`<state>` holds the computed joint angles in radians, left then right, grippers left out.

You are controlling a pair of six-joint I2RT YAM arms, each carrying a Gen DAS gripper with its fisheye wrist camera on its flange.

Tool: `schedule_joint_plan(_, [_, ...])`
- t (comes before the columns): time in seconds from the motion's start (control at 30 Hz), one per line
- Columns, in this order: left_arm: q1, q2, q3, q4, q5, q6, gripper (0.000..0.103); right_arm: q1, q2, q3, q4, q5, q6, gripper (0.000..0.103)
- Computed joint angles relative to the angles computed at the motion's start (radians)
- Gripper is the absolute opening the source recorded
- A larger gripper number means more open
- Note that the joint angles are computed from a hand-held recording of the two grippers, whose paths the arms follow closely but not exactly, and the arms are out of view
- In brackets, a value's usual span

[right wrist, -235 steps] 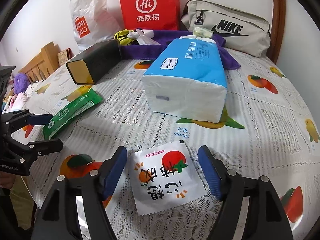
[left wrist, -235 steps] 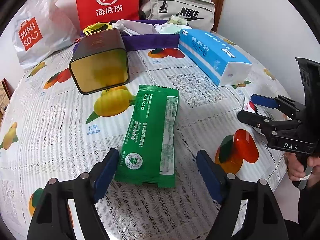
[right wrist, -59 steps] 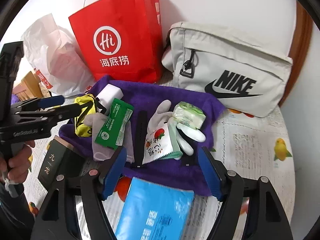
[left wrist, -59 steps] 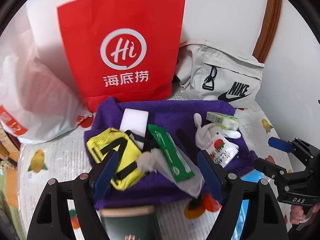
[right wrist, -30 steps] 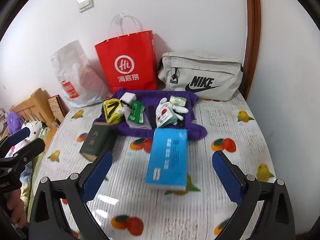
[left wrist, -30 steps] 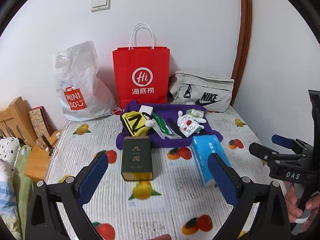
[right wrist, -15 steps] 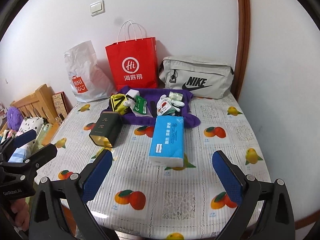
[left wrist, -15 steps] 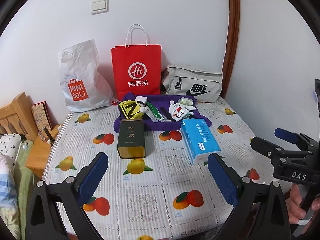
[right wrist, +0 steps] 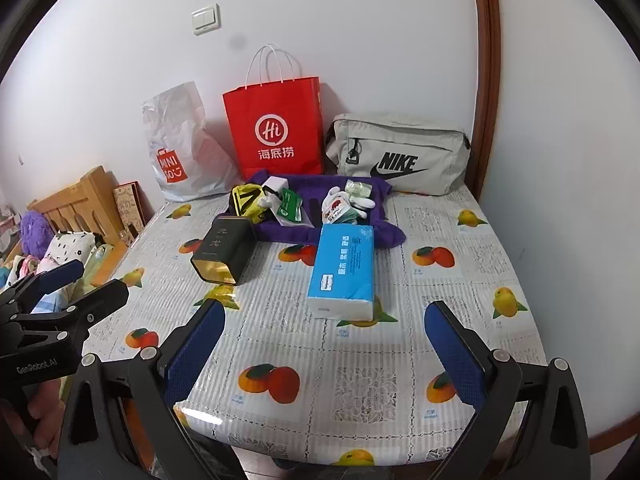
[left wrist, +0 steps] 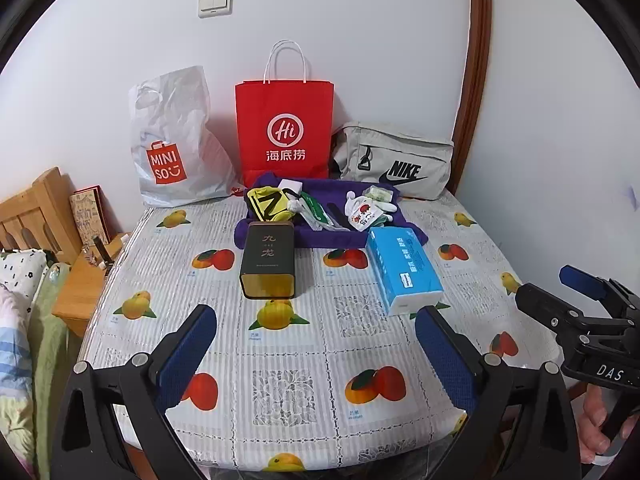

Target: Organize soft objects

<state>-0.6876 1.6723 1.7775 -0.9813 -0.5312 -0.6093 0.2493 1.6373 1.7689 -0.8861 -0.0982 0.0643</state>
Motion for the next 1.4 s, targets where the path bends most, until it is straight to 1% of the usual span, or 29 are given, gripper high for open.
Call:
schedule_joint_plan(0.2, [-0.003,0.008,0.005,-0.005,0.005,-0.001,0.100,-0.011,-0.015,-0.020,0.005,-0.031,-0.004,0.099])
schedule_joint_plan(1.1, [-0.021,0.019,0.021,-0.036,-0.017,-0.021,0.100,0.010,-0.042,-0.050,0.000,0.003,-0.013,0.099])
schedule_joint_plan(1.4, [-0.028,0.019,0.022,-0.040,-0.020,-0.020,0.100,0.009,-0.049,-0.057,0.002,-0.004,-0.016,0.099])
